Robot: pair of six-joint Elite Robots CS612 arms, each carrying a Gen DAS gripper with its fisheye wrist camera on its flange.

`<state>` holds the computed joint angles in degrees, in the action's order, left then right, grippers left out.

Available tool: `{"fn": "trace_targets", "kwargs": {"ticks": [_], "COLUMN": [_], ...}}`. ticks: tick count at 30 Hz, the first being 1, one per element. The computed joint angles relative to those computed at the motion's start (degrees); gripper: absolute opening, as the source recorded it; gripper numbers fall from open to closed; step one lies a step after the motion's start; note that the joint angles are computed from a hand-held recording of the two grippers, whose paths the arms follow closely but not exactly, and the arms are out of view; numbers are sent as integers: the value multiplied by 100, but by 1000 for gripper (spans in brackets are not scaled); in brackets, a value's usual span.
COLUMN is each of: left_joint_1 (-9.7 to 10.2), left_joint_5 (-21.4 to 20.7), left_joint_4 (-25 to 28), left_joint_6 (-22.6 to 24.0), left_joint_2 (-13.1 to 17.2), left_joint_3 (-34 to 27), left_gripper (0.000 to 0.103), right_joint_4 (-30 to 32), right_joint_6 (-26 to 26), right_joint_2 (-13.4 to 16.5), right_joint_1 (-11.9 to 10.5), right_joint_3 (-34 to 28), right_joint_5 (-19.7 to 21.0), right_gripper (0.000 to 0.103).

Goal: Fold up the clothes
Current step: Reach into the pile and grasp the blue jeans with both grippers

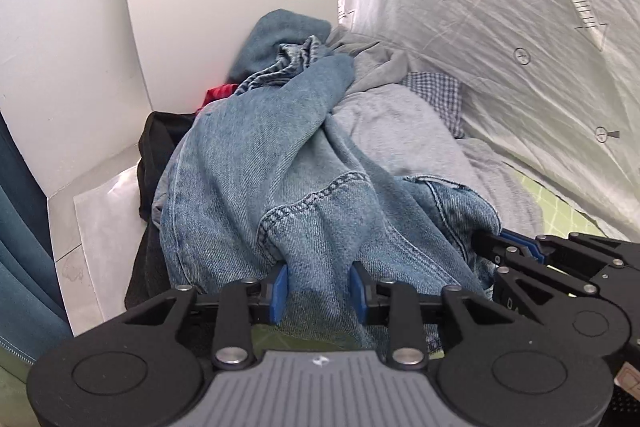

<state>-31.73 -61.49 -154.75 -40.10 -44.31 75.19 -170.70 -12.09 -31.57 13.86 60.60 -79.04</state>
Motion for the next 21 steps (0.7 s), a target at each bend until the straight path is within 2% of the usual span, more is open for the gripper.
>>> {"fn": "trace_targets", "kwargs": {"ticks": [1, 2, 3, 5, 7, 10, 13, 15, 16, 19, 21], "left_joint_1": [-38, -74, -101, -178, -261, -191, -73, 27, 81, 209, 278], "left_joint_5": [-157, -339, -696, -1254, -1114, -1051, -523, -175, -30, 331, 506], "left_joint_4": [-122, -248, -405, -660, -450, -117, 104, 234, 269, 627, 810], "left_joint_6": [32, 69, 170, 323, 396, -79, -658, -944, -958, -678, -473], "left_joint_2": [-30, -57, -61, -48, 5, -1, -51, -46, -15, 113, 229], "left_joint_3": [40, 78, 106, 137, 73, 66, 133, 135, 91, -184, -407], "left_gripper": [0, 0, 0, 0, 0, 1, 5, 24, 27, 40, 59], "right_joint_4": [-92, -177, -175, -138, -56, 27, 129, 232, 262, 390, 555], "right_joint_6": [95, 190, 314, 511, 686, 830, 865, 892, 907, 1025, 1080], "right_joint_2": [-80, -156, -227, -360, -444, -501, -483, -452, -439, -405, -386], "right_joint_1": [-36, -72, -118, -206, -271, -258, -224, -221, -225, -227, -218], "right_joint_3": [166, 325, 461, 706, 869, 977, 936, 875, 855, 775, 678], "right_joint_5": [-123, -246, -297, -271, -124, -34, -61, -73, -73, -98, -158], "right_gripper": [7, 7, 7, 7, 7, 8, 8, 8, 8, 9, 9]}}
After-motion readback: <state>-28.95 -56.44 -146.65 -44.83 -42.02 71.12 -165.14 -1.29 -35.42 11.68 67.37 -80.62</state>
